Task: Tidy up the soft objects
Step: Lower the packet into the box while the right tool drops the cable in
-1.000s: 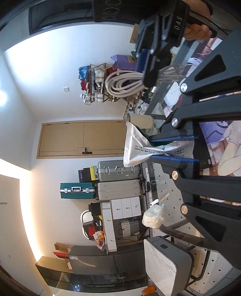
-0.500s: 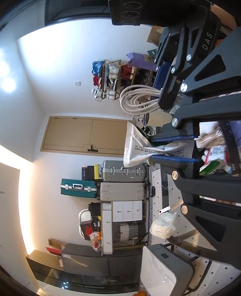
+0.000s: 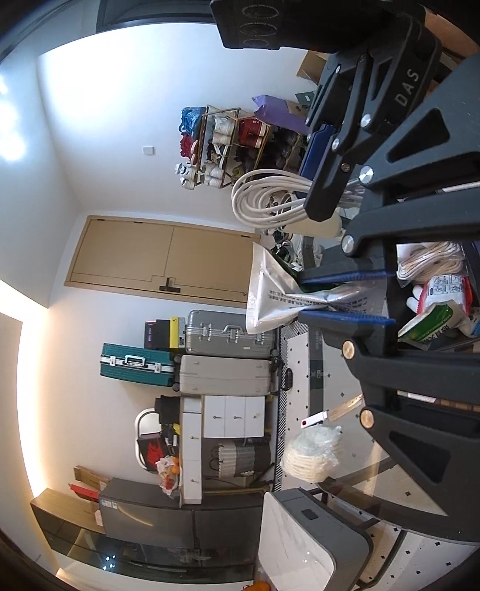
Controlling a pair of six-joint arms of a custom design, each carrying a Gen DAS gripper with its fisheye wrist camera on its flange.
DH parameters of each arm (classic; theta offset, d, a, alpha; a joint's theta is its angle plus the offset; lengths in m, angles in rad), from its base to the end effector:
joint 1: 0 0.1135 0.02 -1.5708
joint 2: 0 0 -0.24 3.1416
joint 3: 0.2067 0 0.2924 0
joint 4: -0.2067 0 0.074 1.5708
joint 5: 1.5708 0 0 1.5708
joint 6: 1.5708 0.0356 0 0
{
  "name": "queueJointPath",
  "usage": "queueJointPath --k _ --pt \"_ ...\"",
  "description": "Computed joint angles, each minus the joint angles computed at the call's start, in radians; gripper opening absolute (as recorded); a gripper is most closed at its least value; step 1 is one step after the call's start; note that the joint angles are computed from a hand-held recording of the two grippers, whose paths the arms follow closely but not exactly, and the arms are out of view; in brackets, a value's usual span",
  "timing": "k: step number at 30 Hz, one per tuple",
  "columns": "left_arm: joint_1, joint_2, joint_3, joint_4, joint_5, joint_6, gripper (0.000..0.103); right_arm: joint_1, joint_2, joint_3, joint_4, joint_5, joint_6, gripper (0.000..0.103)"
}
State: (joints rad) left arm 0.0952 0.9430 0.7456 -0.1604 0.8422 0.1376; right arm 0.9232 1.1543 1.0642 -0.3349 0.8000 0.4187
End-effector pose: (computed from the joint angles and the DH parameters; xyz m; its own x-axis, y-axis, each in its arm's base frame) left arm 0.2643 -0.0014 0.2762 -0.2586 0.0671 -0.9637 0.6743 0.7269 -0.1303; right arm 0.2034 0.2265 0.3263 -0.2929 0.0824 -0.9526 -0.0463 0.9939 0.1002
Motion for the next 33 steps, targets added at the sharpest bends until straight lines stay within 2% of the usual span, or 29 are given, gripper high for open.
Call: queueJointPath --k 5,13,19,22,26,33 --pt "-0.019 0.032 0.028 -0.053 -0.025 0.037 0.012 -0.031 0.019 0.035 -0.076 -0.044 0.07 0.029" --pt "-0.067 0.186 0.128 -0.22 -0.096 0.129 0.012 -0.133 0.061 0.047 -0.158 -0.234 0.173 0.029" --pt "-0.127 0.266 0.15 -0.296 -0.182 0.183 0.012 -0.214 0.101 0.028 -0.199 -0.381 0.254 0.029" --pt "-0.152 0.291 0.148 -0.321 -0.226 0.205 0.012 -0.23 0.129 0.028 -0.224 -0.406 0.264 0.029" --pt "-0.159 0.287 0.128 -0.352 -0.238 0.229 0.012 -0.239 0.145 0.023 -0.25 -0.452 0.294 0.029" --pt "-0.164 0.289 0.12 -0.482 -0.305 0.295 0.012 -0.242 0.148 0.022 -0.308 -0.485 0.323 0.029"
